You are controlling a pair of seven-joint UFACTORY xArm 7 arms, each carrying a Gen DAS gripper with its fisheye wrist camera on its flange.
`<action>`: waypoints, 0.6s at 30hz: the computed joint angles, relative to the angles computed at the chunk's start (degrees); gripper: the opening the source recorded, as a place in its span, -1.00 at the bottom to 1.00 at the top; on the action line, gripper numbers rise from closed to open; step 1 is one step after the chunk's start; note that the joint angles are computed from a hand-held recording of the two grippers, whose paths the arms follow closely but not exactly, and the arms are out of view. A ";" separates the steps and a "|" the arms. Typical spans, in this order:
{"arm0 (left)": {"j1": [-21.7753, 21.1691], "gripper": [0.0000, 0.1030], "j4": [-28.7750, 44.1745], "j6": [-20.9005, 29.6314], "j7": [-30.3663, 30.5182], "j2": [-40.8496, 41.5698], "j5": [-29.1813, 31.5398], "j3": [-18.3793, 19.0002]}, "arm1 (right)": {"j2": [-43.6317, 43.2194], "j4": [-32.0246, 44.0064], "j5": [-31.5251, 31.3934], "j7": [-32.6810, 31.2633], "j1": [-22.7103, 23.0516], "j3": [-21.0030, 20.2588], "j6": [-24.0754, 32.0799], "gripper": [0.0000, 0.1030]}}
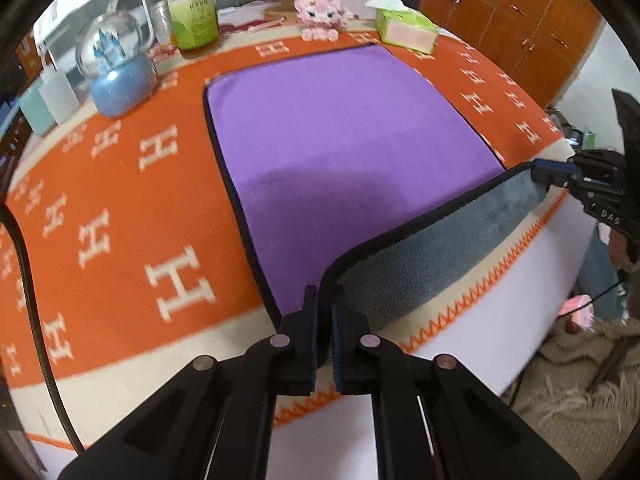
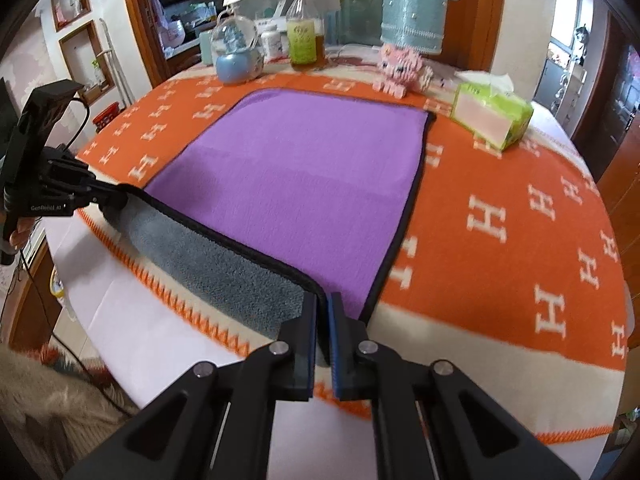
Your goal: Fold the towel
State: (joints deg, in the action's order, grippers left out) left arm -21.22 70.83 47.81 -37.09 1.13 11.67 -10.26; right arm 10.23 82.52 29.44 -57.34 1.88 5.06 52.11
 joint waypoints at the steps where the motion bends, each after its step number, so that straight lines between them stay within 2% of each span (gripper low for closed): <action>1: 0.04 -0.93 1.71 1.03 -0.70 0.92 1.66 0.12 | 0.53 0.93 -0.18 0.47 0.30 0.13 -0.82 -0.90; 6: 0.02 -0.93 8.92 4.51 -4.38 4.68 7.52 1.54 | 4.37 7.24 -2.07 4.56 1.57 0.96 -3.83 -0.90; 13: -0.22 -0.93 20.22 8.41 -7.11 10.38 12.78 4.27 | 11.33 18.92 -5.76 11.61 2.93 2.44 -6.66 -0.90; 18: -1.01 -0.93 30.00 11.18 -7.64 16.23 17.17 6.92 | 19.11 32.30 -8.90 17.57 4.29 3.17 -5.87 -0.90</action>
